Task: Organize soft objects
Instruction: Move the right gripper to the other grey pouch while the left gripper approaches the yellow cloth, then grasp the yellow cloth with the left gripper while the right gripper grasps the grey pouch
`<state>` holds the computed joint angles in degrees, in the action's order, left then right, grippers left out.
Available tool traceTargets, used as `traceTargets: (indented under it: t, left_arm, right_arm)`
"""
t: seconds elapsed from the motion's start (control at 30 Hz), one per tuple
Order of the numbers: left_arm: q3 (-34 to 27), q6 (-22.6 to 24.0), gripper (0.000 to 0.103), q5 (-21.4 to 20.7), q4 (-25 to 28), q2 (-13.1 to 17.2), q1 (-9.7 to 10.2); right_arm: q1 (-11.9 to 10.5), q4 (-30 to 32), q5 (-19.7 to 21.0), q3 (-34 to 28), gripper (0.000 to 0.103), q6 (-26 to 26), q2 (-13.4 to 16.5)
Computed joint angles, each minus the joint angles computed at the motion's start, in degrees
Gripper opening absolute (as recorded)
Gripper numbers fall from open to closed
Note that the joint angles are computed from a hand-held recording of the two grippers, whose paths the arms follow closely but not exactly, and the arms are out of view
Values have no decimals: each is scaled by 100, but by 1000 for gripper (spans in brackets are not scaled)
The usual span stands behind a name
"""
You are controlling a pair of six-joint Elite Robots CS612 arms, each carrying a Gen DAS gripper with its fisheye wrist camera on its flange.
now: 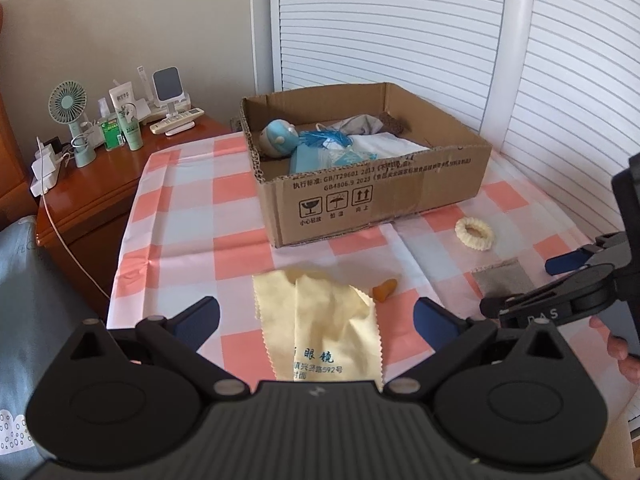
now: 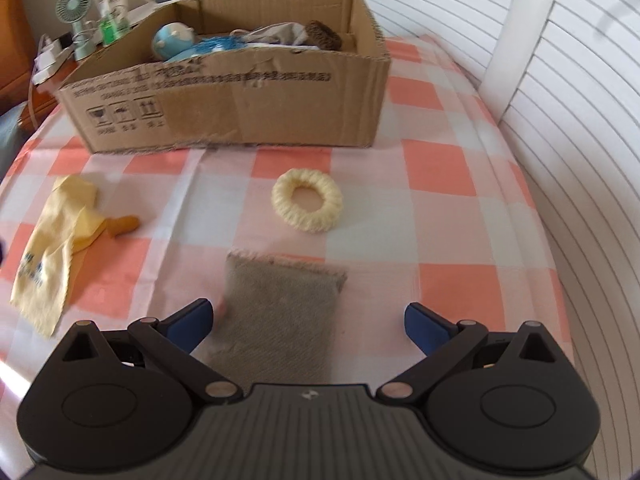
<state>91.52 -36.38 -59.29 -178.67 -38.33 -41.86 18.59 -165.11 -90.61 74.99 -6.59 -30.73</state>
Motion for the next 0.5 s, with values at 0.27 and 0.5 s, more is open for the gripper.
traceTargets:
  t: [0.27, 0.5]
  left_arm:
    - [-344, 29, 101, -442, 361, 291, 155]
    - [-473, 48, 102, -741, 484, 432, 263]
  right_arm:
    - [-16, -301, 393, 205, 103, -484, -38]
    - [-41, -356, 534, 246, 103, -683, -49]
